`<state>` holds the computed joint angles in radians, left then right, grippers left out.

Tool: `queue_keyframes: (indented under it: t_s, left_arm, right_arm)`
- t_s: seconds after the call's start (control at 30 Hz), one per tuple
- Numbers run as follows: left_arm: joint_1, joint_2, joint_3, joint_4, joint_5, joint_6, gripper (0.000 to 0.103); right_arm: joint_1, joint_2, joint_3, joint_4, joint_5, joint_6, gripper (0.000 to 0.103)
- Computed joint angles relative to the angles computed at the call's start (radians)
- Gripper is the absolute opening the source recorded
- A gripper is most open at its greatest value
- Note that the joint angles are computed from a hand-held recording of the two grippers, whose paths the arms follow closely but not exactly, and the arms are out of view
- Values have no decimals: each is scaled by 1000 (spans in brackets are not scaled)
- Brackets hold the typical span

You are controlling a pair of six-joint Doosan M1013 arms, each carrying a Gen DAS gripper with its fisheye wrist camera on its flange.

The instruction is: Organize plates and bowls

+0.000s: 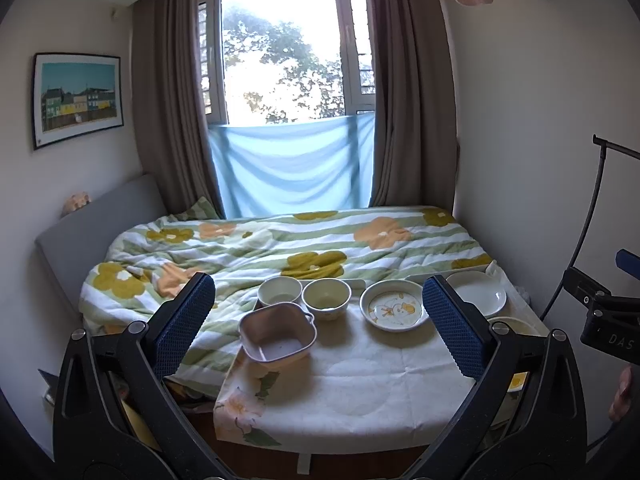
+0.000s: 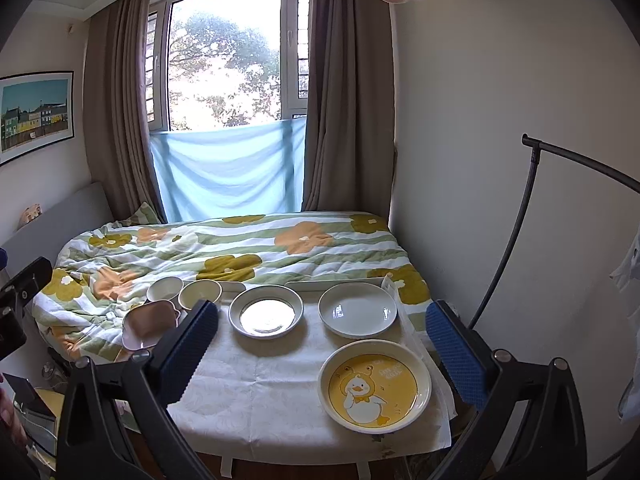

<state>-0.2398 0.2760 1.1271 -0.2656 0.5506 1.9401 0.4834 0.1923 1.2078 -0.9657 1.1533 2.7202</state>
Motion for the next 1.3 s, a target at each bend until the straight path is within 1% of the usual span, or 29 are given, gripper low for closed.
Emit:
queue_keyframes:
  t_s: [0.57,0.77,1.1,1.3]
  left_arm:
    - [-2,0,3,8,-13,-11,103]
    - [-9,-7,16,32,-31,-24,103]
    - [-12,-17,31,25,-54,-15,103]
    - [-15,-15,27,44,-52,-31,103]
  right_arm:
    - [1,3,2,0,-5,-1,103]
    - [0,5,1,2,-10,-3,103]
    - [1,6,-1,2,-8,-3,103]
    - [2,6,-1,0,-8,-2,103]
